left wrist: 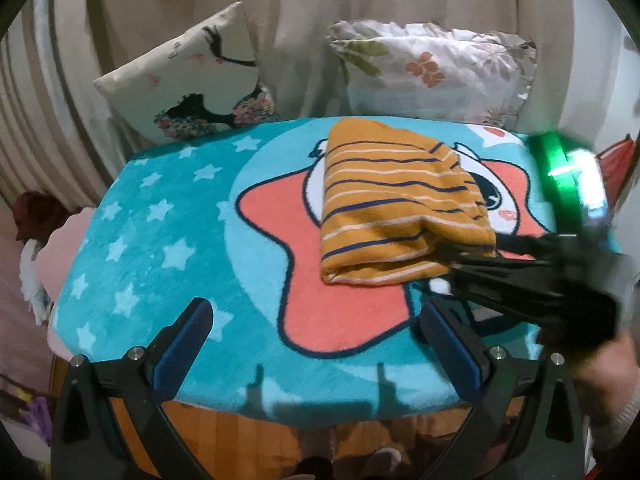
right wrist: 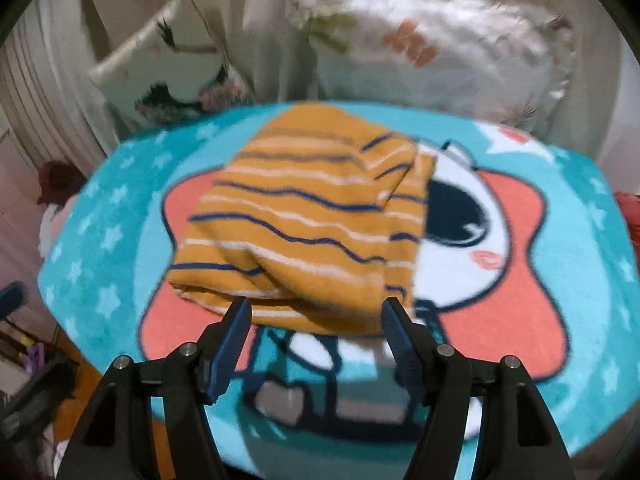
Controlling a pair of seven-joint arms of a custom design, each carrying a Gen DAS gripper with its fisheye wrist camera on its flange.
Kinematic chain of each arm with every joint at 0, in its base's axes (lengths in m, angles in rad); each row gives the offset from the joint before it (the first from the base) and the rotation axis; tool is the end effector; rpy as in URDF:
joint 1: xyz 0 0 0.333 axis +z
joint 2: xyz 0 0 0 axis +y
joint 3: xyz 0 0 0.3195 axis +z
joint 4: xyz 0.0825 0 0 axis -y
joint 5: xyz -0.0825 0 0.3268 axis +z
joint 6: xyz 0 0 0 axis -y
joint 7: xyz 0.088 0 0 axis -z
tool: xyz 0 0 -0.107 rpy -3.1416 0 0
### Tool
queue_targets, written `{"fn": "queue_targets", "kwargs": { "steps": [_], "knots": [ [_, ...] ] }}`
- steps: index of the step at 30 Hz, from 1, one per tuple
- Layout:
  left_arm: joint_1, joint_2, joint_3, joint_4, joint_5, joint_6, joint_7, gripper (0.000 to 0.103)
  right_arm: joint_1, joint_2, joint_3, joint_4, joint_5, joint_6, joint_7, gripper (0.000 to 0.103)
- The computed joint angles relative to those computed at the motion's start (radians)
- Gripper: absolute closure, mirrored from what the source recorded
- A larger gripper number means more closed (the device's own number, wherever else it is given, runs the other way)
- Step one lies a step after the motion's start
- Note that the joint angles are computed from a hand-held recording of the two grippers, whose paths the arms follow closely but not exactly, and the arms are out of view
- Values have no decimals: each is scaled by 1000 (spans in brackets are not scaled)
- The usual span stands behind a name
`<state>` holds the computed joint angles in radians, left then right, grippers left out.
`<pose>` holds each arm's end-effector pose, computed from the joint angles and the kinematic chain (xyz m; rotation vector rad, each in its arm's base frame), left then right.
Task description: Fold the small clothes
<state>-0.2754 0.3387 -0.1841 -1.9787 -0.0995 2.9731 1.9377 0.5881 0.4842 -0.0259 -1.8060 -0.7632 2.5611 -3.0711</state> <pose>0.5584 -0.2560 0.4168 -1.1229 2.4231 -0.7712 0.5287 0.3476 0.3414 -1.3951 2.3009 -0.5570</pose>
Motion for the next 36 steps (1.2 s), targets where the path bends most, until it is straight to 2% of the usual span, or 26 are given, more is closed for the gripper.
{"fn": "queue_targets", "kwargs": {
  "steps": [2,4,6,8,9,12,13,14,15,16,17,18,20,23,25,27,30,32,33,34,35,36],
  "knots": [
    [-17,-1,25,1,18,1,-24,0,-51,45,33,16,85,18,-70,32],
    [-28,3,41,5,38,1,-40,0,-40,46,11,10,88,31,-69,32],
    [-37,15,57,19,59,-10,-56,0,-48,4,5,-41,94,110,-55,32],
    [-34,29,58,38,68,-30,-64,0,-6,-46,-55,-92,8,164,52,32],
    [-30,37,55,47,68,-41,-66,0,15,-70,-79,-104,-41,152,102,32],
    [-17,68,43,90,64,-91,-64,0,24,-104,-101,-102,-145,99,209,32],
    [-12,81,38,110,61,-113,-60,0,16,-101,-96,-92,-161,94,226,38],
    [-10,89,35,121,60,-124,-58,0,-3,-89,-84,-77,-160,101,218,46],
    [-6,96,30,131,57,-131,-54,0,-33,-65,-59,-53,-137,116,184,57],
    [-1,105,24,145,52,-140,-47,0,-60,-33,-39,-28,-112,145,148,57],
    [5,115,17,160,45,-148,-38,0,-74,-7,-28,-11,-88,160,118,57],
    [10,123,14,172,39,-155,-31,0,-92,36,-5,30,-35,135,45,57],
    [17,142,10,202,29,-174,-20,0,-82,75,-17,68,-14,108,-27,57],
    [31,170,11,250,14,-201,-7,0,-100,57,11,88,82,57,-158,58],
    [41,192,11,289,1,-230,-5,0,-43,-2,-58,46,12,60,-65,57],
    [55,220,6,337,-17,-267,0,0,-37,-22,-69,55,-5,1,-31,57],
    [73,260,-5,403,-45,-312,9,0,-91,21,-44,122,51,-17,-57,57],
    [88,285,-17,446,-66,-341,25,0,-149,93,-9,188,153,-18,-126,56],
    [95,296,-22,466,-76,-354,35,0,-187,139,19,226,227,-28,-185,53],
    [98,303,-23,478,-82,-359,41,0,-197,164,16,233,256,-6,-196,45],
    [105,313,-25,494,-90,-360,52,0,-179,162,-11,227,240,5,-168,45],
    [108,317,-25,499,-95,-357,59,0,-184,165,-2,253,283,-34,-210,44]
  ]
}}
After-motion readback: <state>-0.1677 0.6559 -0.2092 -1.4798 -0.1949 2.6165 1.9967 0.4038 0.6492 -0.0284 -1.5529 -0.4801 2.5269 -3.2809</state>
